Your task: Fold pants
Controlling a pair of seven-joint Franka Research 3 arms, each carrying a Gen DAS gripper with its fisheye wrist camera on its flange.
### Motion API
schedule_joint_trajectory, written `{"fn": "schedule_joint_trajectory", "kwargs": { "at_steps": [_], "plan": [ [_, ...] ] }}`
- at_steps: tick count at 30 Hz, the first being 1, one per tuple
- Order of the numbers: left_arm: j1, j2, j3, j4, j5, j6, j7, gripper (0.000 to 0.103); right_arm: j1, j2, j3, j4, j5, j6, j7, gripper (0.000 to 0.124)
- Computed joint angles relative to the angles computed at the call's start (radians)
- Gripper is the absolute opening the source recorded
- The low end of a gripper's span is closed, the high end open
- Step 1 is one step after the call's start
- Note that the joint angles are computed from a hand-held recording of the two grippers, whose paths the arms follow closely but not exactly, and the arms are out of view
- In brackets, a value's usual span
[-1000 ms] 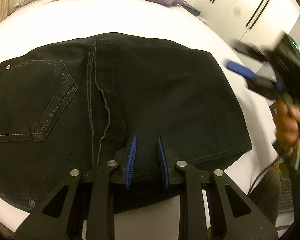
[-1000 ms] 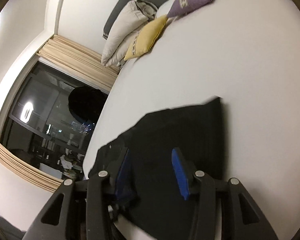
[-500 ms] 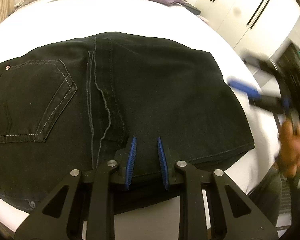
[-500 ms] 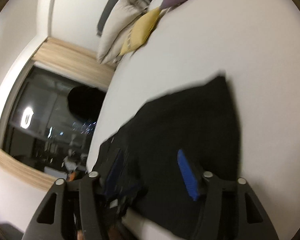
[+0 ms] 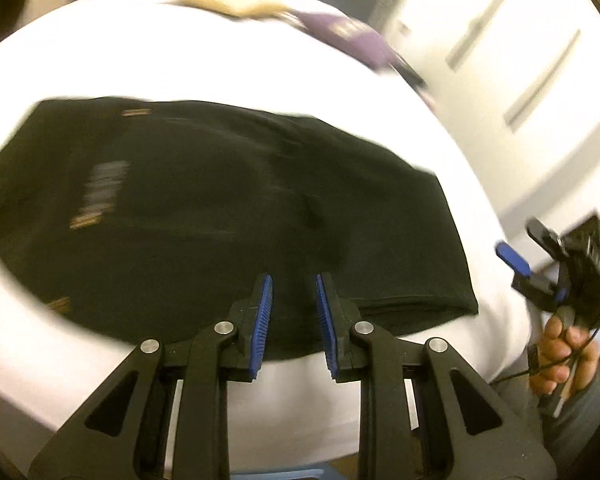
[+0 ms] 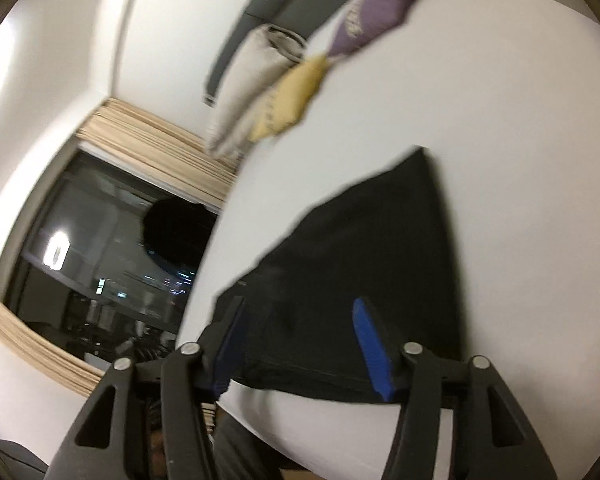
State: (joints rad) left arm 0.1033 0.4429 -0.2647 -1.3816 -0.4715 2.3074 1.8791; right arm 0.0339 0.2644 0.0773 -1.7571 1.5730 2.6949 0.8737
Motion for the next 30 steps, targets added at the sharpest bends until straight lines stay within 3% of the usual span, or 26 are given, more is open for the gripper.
{"fn": "schedule_joint_trajectory", "kwargs": {
  "at_steps": [3, 4, 5, 7, 8, 17, 30],
  "plan": [
    [0.059, -0.033, 0.034, -0.047, -0.048, 0.041, -0.049, 0.028, 0.017, 0.066, 0.024, 0.086, 0.0, -0.006, 0.02, 0.058],
    [0.075, -0.036, 0.048, -0.057, -0.057, 0.062, -0.071, 0.042, 0.018, 0.078, 0.031, 0.097, -0.012, -0.016, 0.029, 0.058],
    [0.087, -0.038, 0.057, -0.062, -0.062, 0.08, -0.093, 0.063, 0.021, 0.093, 0.037, 0.113, -0.032, -0.023, 0.044, 0.058],
    [0.124, -0.039, 0.066, -0.081, -0.106, 0.137, -0.132, 0.072, 0.029, 0.126, 0.05, 0.147, -0.08, -0.041, 0.076, 0.058],
    [0.144, -0.031, 0.06, -0.076, -0.131, 0.147, -0.133, 0.072, 0.015, 0.139, 0.076, 0.162, -0.1, -0.038, 0.078, 0.058],
    [0.257, 0.113, -0.017, 0.05, -0.31, 0.097, -0.158, 0.072, 0.031, 0.123, 0.088, 0.16, -0.163, -0.042, 0.133, 0.058],
    [0.288, 0.238, -0.103, 0.131, -0.469, 0.171, -0.081, 0.071, 0.037, 0.141, 0.102, 0.188, -0.217, -0.036, 0.173, 0.058]
  ]
}}
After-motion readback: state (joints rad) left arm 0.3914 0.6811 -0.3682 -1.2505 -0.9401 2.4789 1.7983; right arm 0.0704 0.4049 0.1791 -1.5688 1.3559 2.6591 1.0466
